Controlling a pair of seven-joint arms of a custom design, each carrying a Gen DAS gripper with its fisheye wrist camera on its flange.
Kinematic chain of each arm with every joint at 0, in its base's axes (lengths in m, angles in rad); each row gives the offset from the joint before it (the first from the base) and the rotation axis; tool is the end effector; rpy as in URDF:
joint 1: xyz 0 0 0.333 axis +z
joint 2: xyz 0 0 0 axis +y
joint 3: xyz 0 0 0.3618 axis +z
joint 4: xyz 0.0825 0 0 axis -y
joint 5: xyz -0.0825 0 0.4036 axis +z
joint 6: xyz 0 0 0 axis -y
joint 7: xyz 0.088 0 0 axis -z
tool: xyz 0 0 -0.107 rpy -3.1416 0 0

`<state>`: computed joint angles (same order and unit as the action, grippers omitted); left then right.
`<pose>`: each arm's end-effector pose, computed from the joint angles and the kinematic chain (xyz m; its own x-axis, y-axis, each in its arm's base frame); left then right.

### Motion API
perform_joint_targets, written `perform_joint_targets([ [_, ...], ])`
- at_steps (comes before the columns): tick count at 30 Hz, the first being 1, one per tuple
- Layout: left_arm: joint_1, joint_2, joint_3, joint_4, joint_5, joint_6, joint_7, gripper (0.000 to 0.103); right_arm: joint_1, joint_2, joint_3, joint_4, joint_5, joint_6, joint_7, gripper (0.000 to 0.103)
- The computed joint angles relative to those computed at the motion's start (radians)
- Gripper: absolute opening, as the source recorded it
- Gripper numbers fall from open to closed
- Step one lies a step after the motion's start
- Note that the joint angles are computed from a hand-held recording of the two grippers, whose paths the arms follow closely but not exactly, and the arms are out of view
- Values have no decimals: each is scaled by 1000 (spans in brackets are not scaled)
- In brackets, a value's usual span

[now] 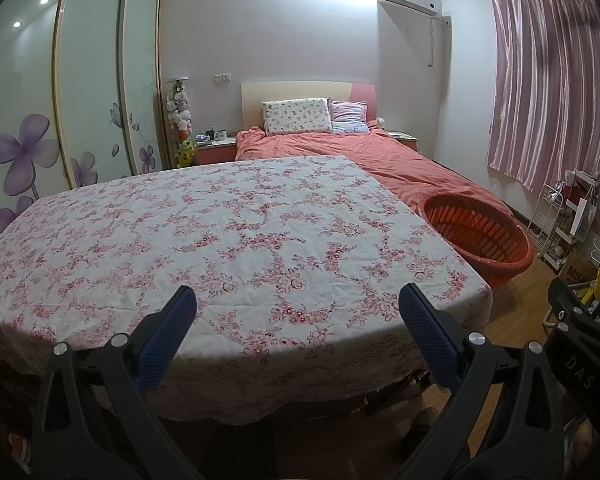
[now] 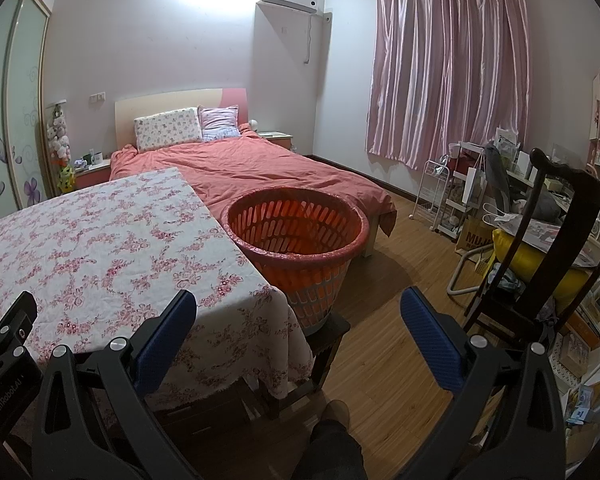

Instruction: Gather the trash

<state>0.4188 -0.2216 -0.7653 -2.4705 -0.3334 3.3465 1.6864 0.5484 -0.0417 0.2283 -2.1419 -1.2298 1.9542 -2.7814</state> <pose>0.4847 -0.1598 0.5129 -0.1682 -0.9857 -0.0046 -0.4931 0.0882 -0.8655 0.4361 0.3428 0.4847 -0.5479 -0.8348 0.0536 -0.4018 0.2064 -0.8922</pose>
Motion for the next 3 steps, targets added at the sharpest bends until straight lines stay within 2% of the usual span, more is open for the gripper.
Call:
perform_joint_targets([
  [3, 6, -1, -5, 1, 1, -1, -2, 99, 0, -1, 0, 0, 1, 1, -1, 101],
])
